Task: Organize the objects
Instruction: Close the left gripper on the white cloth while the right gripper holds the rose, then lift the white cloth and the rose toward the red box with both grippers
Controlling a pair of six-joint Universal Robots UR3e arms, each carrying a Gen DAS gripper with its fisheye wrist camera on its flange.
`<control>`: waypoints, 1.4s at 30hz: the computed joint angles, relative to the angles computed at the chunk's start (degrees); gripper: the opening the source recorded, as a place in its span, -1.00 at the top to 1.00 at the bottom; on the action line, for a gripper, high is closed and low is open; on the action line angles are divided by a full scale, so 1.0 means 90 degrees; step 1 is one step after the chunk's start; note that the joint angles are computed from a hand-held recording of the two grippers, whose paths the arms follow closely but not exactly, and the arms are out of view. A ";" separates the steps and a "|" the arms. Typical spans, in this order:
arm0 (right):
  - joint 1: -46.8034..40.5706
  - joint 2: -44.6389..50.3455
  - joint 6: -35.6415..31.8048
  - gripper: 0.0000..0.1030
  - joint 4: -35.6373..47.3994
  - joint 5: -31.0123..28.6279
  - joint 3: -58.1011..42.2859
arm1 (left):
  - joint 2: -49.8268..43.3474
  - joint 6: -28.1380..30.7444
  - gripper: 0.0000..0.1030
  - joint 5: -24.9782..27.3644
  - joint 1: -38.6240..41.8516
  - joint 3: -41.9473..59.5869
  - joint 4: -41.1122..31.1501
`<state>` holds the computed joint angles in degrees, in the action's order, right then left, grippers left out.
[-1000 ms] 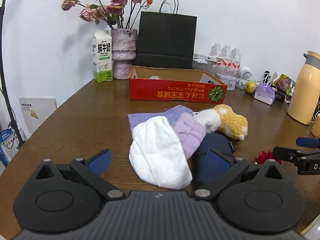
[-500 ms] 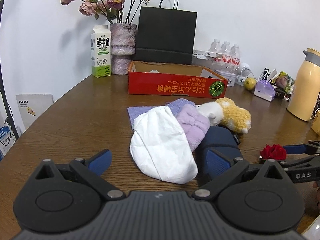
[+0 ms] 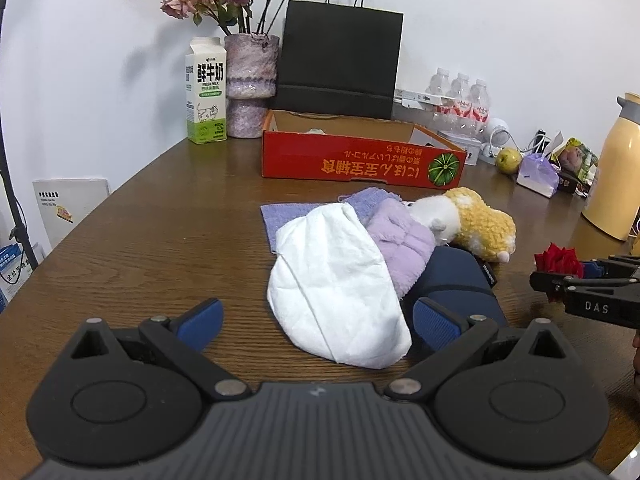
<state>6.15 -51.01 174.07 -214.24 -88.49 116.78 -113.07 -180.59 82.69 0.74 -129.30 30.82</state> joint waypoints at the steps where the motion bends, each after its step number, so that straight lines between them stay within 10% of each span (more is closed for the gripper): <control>1: -0.0045 0.0000 0.0050 0.21 -0.0074 0.0049 0.0033 | -0.0022 -0.0005 -1.00 0.0010 -0.0024 0.0080 -0.0082; 17: 0.0019 0.0053 0.0063 0.21 -0.0061 -0.0091 -0.0041 | -0.0691 -0.0637 -1.00 -0.0247 -0.0032 0.1401 -0.1427; 23: 0.0052 0.0052 0.0064 0.21 -0.0009 -0.0142 -0.0064 | -0.0834 -0.0747 -0.98 -0.0771 0.0251 0.1158 -0.0825; 28: 0.0044 0.0055 0.0089 0.21 -0.0042 -0.0146 -0.0049 | -0.0850 -0.0812 -0.40 -0.0998 0.0349 0.0930 -0.0446; 42: 0.0043 0.0097 0.0143 0.21 -0.0390 -0.0202 0.0078 | -0.0570 -0.0683 0.03 -0.0657 0.0334 0.0224 0.0409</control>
<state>6.53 -50.13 175.35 -217.75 -90.31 117.49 -118.20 -186.74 76.77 3.74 -127.28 34.50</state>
